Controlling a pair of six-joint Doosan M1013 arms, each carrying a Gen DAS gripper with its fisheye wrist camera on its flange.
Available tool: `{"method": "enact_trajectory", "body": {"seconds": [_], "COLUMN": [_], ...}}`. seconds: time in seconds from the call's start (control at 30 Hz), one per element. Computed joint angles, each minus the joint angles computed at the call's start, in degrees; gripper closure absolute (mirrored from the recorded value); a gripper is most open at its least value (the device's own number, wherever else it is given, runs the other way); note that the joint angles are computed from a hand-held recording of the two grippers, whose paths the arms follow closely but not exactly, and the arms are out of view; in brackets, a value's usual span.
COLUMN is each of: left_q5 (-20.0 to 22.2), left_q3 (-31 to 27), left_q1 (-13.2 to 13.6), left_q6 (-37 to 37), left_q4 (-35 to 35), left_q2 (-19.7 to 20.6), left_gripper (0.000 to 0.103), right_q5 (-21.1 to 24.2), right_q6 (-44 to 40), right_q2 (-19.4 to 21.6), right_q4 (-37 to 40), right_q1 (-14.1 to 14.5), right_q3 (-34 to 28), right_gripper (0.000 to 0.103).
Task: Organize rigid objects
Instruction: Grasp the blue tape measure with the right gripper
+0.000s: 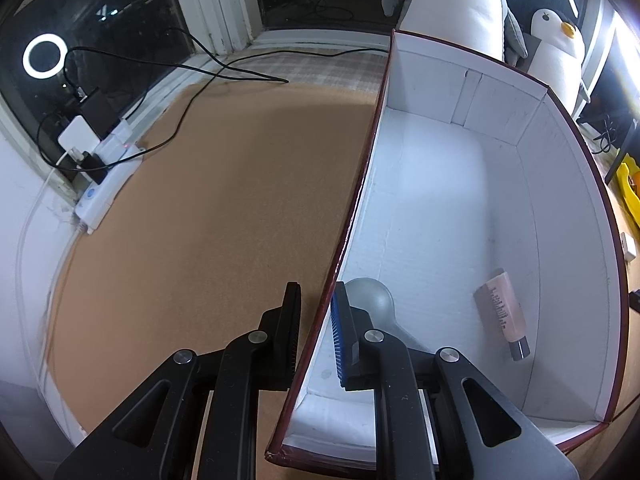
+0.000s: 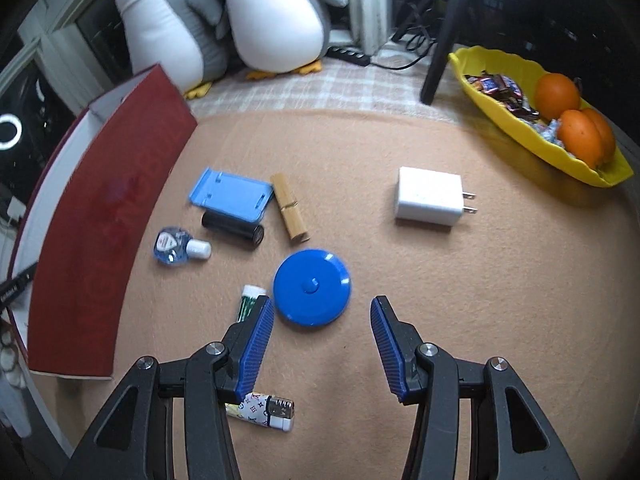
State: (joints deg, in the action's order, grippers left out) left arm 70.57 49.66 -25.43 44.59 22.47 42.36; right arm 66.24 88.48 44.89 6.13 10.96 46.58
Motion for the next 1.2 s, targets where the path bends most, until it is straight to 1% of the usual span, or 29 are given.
{"method": "enact_trajectory", "body": {"seconds": [0.13,0.17,0.77,0.8,1.03,1.2], "left_q5": [0.0,0.0,-0.1,-0.1,-0.2,-0.9], "left_q3": [0.0,0.0,0.0,0.0,0.1,0.4], "left_q1": [0.0,0.0,0.0,0.0,0.0,-0.1], "left_q6": [0.1,0.1,-0.2,-0.2,-0.4,-0.7], "left_q4": [0.0,0.0,0.0,0.0,0.0,-0.2], "left_q2": [0.0,0.0,0.0,0.1,0.1,-0.1], "left_gripper": [0.089,0.089,0.089,0.089,0.089,0.089], "right_q5": [1.2,2.5,4.5,4.5,3.8,1.8], "right_q6": [-1.1,0.6,-0.5,-0.5,0.1,0.5], "right_q2": [0.9,1.3,4.0,3.9,3.5,1.8], "right_q4": [-1.1,-2.3,-4.3,-4.4,-3.9,-3.6], "right_q1": [0.5,0.8,1.0,1.0,0.9,1.1], "right_q3": [-0.8,-1.5,-4.9,-4.8,-4.0,-2.6], "right_gripper": [0.055,0.055,0.056,0.057,0.057,0.057]}}
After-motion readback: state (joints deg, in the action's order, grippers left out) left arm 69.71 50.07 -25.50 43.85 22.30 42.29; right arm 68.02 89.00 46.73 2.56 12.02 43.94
